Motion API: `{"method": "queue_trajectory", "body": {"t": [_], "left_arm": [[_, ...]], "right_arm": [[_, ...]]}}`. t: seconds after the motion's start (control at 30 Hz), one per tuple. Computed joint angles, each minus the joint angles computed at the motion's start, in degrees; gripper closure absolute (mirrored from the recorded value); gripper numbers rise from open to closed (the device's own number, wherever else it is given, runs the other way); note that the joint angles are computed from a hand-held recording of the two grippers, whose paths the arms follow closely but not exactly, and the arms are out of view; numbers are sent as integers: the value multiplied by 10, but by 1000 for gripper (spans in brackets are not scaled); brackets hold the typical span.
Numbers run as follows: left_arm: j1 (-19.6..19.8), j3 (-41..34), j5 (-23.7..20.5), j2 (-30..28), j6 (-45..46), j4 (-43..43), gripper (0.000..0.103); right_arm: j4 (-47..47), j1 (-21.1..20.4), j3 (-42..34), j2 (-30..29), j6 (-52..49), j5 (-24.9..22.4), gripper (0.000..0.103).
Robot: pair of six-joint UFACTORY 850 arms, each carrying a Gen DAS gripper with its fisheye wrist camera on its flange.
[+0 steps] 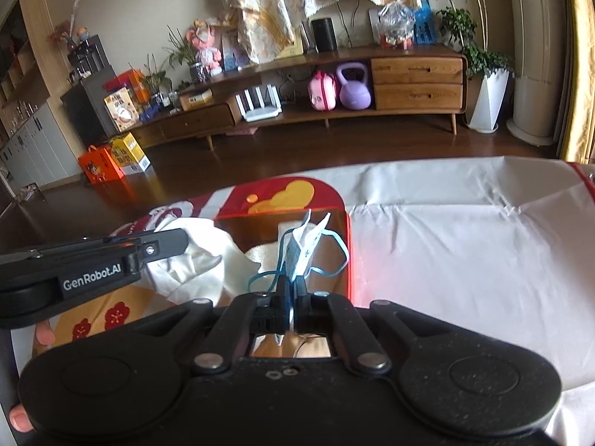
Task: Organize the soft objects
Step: 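Carry the bib with the right gripper into the red tin, then open the right gripper to release the bib in the tin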
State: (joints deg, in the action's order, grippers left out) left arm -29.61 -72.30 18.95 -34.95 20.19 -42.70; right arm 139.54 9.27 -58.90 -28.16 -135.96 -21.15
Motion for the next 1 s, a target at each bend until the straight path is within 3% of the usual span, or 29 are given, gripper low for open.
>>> {"method": "queue_trajectory", "body": {"t": [0.3, 0.83, 1.0], "left_arm": [[10, -42, -25, -52, -23, 21, 93], [16, -91, -76, -111, 47, -39, 93], [17, -98, -95, -120, 70, -60, 93]], "right_arm": [[-29, 6, -42, -50, 30, 21, 102], [-62, 13, -74, -90, 16, 61, 102], [-57, 17, -74, -91, -6, 69, 95]]}}
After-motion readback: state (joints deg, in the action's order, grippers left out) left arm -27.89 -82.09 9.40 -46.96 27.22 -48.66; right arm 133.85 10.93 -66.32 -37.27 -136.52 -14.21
